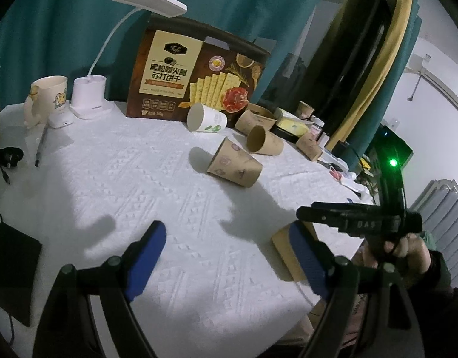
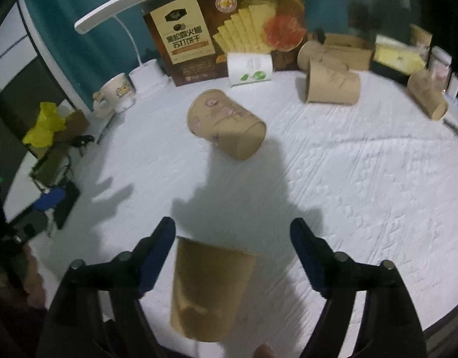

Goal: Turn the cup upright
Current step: 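Carry the kraft cup with the right tool, turning it rim-up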

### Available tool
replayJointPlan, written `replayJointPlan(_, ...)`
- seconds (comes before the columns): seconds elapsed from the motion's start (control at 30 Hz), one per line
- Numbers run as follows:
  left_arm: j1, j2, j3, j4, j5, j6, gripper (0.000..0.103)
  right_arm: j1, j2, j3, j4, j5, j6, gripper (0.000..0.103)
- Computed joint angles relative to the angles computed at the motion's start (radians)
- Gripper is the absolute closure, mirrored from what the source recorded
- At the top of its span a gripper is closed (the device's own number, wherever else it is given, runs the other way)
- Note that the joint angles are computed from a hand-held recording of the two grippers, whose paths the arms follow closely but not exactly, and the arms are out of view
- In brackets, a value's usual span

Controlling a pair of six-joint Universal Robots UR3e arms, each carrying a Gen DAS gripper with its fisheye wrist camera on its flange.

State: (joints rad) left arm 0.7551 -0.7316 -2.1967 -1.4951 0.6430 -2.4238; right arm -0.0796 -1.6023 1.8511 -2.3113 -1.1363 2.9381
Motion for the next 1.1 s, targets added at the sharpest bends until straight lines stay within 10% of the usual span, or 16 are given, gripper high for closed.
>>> replayJointPlan(0.3, 0.014, -0.014, -0.025, 0.039, 0.017, 0.004, 0.018, 0.045, 0.092, -0.242, 0.390, -0.017, -0.087, 0.024)
replayJointPlan(0.6, 0.123, 0.026, -0.006, -0.120, 0.024, 0.152, 0.018, 0.112, 0.228, -0.342, 0.397, -0.099, -0.071, 0.040)
replayJointPlan(0.73, 0.182, 0.052, 0.008, -0.222, 0.011, 0.221, 0.018, 0.133, 0.153, -0.235, 0.156, -0.140, -0.027, 0.040)
replayJointPlan(1.1, 0.229, 0.170, 0.055, -0.437, -0.004, 0.339, 0.018, 0.226, 0.076, 0.482, -1.100, -0.425, 0.041, 0.040)
